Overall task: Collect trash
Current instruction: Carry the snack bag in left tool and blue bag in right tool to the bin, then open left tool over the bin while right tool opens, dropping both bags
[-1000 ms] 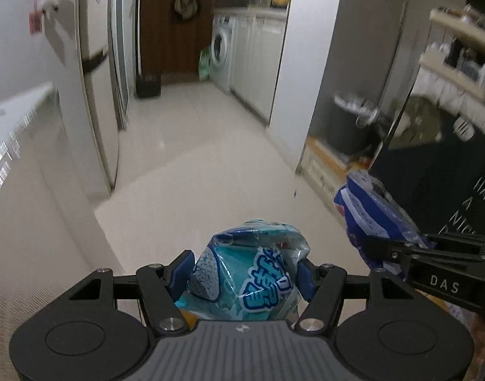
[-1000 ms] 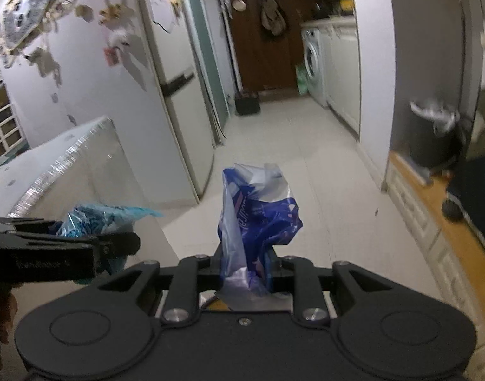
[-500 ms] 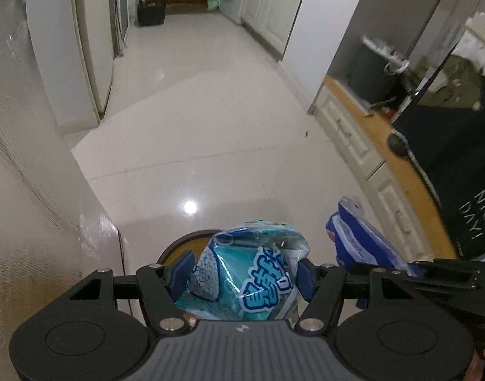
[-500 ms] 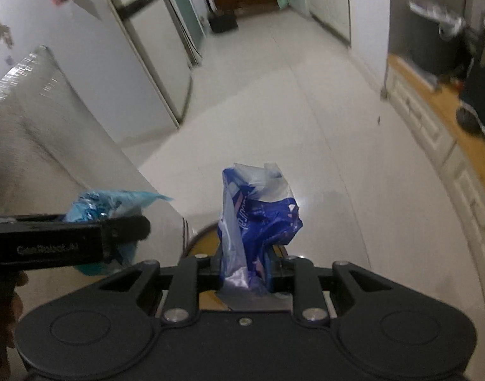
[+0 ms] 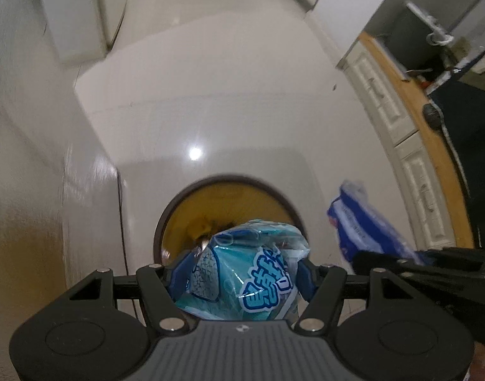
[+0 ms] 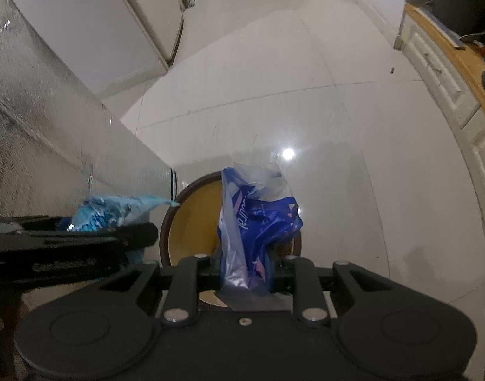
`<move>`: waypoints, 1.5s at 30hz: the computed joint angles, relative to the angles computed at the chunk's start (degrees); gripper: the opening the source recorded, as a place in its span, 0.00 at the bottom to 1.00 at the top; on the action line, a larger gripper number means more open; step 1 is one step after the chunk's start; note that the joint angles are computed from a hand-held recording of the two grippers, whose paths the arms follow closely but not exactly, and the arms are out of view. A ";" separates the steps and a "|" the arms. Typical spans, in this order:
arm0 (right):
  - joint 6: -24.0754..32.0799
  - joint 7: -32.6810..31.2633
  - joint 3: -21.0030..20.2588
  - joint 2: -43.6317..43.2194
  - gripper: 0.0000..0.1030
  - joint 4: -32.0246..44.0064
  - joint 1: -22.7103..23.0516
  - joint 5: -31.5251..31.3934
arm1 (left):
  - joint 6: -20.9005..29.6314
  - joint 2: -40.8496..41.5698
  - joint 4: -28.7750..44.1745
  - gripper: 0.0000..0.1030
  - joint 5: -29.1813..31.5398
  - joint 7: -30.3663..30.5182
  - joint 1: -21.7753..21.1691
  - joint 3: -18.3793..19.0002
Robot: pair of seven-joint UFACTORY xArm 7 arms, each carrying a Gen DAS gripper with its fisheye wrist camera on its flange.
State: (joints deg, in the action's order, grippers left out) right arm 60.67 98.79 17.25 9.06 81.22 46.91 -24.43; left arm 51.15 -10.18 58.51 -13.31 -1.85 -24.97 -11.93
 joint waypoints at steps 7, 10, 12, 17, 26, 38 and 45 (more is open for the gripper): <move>-1.43 -2.45 -0.79 2.08 0.23 0.50 -0.52 2.43 | -1.28 1.21 -1.46 0.70 -1.55 -2.81 1.29 0.87; -3.04 -1.79 -1.09 1.98 0.24 -0.09 -0.54 2.33 | -0.20 2.01 -1.09 0.77 0.49 -4.47 1.60 0.55; -3.32 -2.23 -1.09 2.18 0.24 -0.15 -0.58 2.55 | 0.76 2.53 -0.78 0.82 3.08 -5.83 1.87 0.27; -3.48 -2.98 -1.22 3.12 0.24 0.49 -0.30 3.17 | 2.91 3.14 -0.54 0.84 7.37 -6.98 2.16 0.09; -6.86 -2.81 -1.86 3.12 0.45 -1.16 -0.18 1.73 | 4.96 3.03 -0.09 0.93 11.07 -6.77 2.04 -0.17; -2.12 -5.70 -1.69 3.92 0.77 0.47 0.17 3.91 | 8.32 2.02 -0.26 1.00 12.97 -7.59 2.47 -0.02; -5.03 -2.47 -1.81 2.64 0.79 -0.50 0.72 -0.20 | 8.72 1.09 -0.42 1.00 12.88 -7.61 2.62 -0.04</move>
State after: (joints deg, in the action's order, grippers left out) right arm 55.64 96.32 15.44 11.70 80.72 47.63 -24.64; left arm 59.87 -9.09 58.09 -0.43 -9.46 -22.35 -11.97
